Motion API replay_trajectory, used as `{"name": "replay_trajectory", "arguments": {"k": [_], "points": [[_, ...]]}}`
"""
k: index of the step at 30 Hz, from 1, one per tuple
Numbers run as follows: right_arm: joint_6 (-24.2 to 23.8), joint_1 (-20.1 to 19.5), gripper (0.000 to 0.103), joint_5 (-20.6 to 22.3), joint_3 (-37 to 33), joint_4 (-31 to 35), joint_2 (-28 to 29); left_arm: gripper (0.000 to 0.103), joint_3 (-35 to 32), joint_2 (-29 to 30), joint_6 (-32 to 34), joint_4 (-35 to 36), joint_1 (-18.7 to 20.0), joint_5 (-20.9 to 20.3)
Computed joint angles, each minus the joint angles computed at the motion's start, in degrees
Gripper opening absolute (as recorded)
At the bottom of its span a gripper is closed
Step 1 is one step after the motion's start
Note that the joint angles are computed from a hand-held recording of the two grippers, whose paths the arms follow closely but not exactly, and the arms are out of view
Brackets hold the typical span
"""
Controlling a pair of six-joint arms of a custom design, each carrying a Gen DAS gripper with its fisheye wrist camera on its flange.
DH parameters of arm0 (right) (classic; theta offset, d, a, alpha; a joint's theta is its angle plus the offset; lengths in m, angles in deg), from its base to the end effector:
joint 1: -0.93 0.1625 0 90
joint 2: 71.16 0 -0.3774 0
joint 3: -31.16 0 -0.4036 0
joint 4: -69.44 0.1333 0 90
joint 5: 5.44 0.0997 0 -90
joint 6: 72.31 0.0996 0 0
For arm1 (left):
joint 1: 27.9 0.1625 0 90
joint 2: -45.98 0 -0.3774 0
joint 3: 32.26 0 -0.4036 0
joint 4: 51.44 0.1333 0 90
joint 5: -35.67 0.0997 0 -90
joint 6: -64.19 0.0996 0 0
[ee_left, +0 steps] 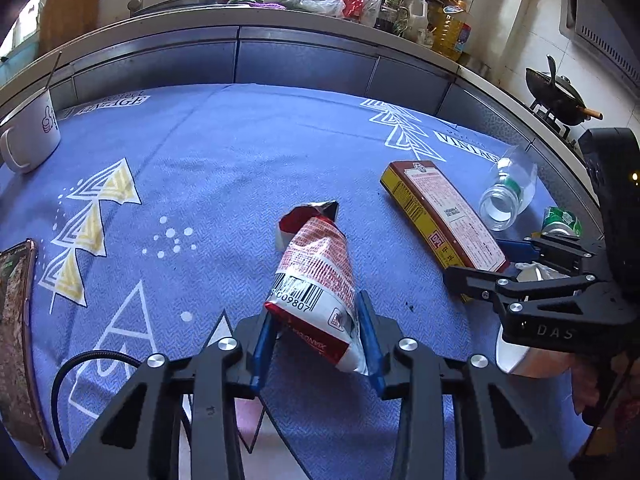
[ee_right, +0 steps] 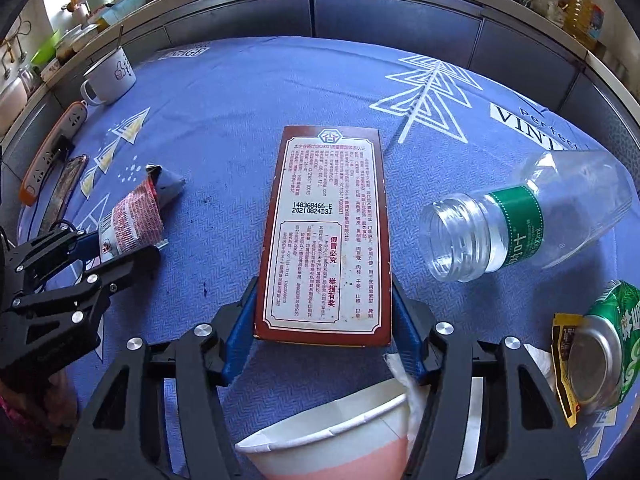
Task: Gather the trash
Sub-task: 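Grasp the brown box with the right tool while the left grasps the red-white wrapper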
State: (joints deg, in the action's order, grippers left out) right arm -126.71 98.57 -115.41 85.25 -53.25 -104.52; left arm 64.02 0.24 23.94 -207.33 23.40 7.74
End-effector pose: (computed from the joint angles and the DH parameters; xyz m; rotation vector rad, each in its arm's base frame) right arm 0.2060 -0.7892 0.1563 1.3685 -2.3738 0.0720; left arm -0.2202 -0.6288 0.1026 -0.2110 2.2275 -1.0850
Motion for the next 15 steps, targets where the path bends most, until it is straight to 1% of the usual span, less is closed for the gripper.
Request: {"name": "replay_trajectory", "arguments": {"k": [1,2,4,5,8,12,15], "points": [[0.16,-0.13,0.058,0.64,0.19,0.06,-0.26,0.033,0.41,-0.27,-0.08,-0.73,0.07,-0.39],[0.26,-0.18,0.058,1.12,0.43,0.13,-0.52,0.025,1.03,-0.77,-0.42,-1.33,0.14,-0.97],[1.09,-0.58,0.058,4.69,0.90,2.23,-1.86,0.021,2.21,-1.54,0.26,-4.57,0.37,-3.13],[1.17,-0.77,0.058,6.78,1.37,3.16,-2.79,0.019,3.24,-1.91,1.05,-7.45,0.20,-4.18],[0.91,-1.12,0.058,12.32,2.99,5.08,-5.54,0.019,6.00,-3.08,2.96,-12.93,-0.98,-4.29],[2.61,-1.82,0.058,17.77,4.82,5.84,-8.58,0.019,8.48,-4.74,3.16,-16.33,-2.16,-5.29],[3.63,-2.50,0.058,20.33,6.21,5.59,-10.49,0.019,9.24,-5.21,5.01,-19.02,-3.31,-5.57]]}}
